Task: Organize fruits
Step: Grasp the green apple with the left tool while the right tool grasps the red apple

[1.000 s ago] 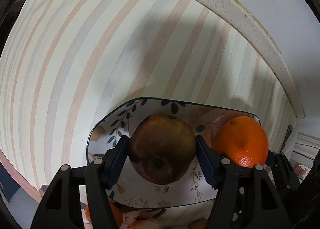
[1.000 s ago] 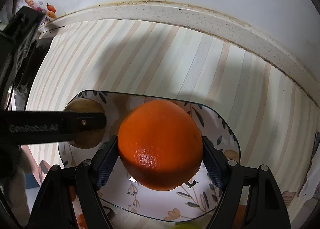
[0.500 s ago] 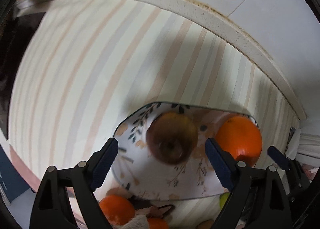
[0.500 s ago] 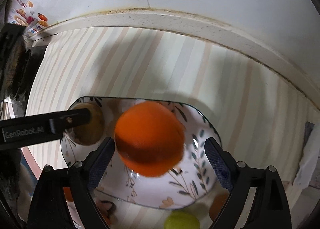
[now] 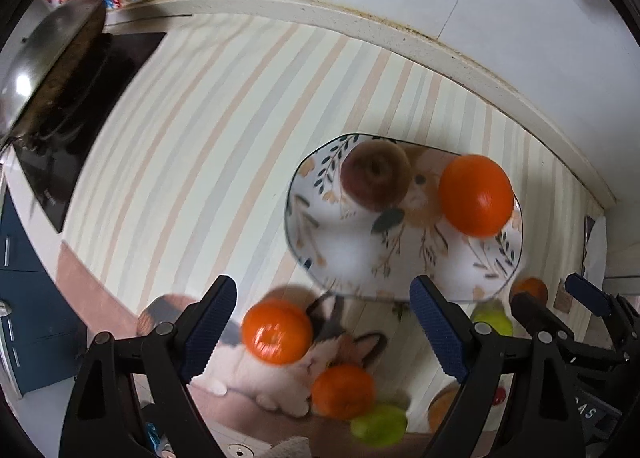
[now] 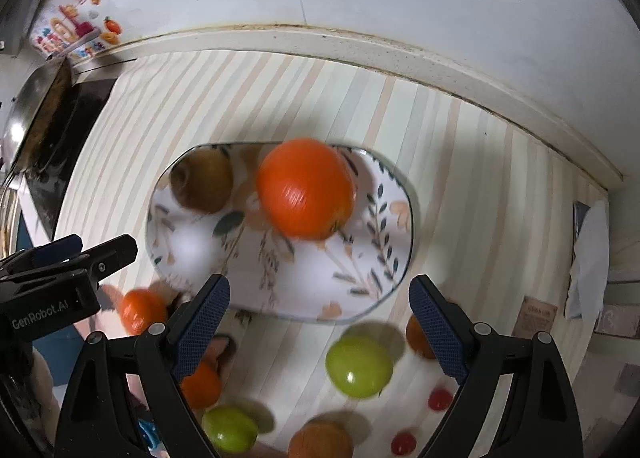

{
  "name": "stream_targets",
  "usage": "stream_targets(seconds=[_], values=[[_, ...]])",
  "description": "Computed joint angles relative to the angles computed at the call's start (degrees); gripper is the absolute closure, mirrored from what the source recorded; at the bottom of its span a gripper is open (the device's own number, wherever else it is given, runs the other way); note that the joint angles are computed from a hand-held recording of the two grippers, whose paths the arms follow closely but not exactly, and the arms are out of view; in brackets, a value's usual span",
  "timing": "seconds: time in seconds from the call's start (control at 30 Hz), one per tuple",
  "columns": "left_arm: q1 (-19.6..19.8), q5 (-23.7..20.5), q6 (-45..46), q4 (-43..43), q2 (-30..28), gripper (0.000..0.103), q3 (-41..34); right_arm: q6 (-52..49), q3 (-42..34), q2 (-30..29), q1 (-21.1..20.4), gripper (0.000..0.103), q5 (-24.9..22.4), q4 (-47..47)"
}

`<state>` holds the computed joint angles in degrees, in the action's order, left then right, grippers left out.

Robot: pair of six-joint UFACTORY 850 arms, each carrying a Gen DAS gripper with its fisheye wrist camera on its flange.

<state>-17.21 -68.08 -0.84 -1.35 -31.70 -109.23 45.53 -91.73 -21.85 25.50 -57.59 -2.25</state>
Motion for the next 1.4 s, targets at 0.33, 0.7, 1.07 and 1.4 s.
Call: stream_targets(seconds=[0.33, 0.7, 1.07, 1.4], values=[[1.44, 0.94, 1.22, -1.25, 8.97, 0.014, 8.31, 4.44, 2.84, 5.86, 3.98, 0.01, -0.96, -3.34], [1.75, 1.44, 3.2, -5.07, 16.35, 0.014, 18.36, 6.02, 7.35, 11.11, 6.71, 0.01, 1.26, 0.28], [1.29, -1.52, 2.24, -8.76, 17.0, 0.014, 29.89, 1.51, 22.78, 13.52, 6.49, 0.01, 6.39, 15.7], [-0.4, -2.84, 1.01, -13.51, 13.44, 0.018, 31.5, -1.32, 29.16, 14.82, 6.19, 0.035, 10.14, 19.35]])
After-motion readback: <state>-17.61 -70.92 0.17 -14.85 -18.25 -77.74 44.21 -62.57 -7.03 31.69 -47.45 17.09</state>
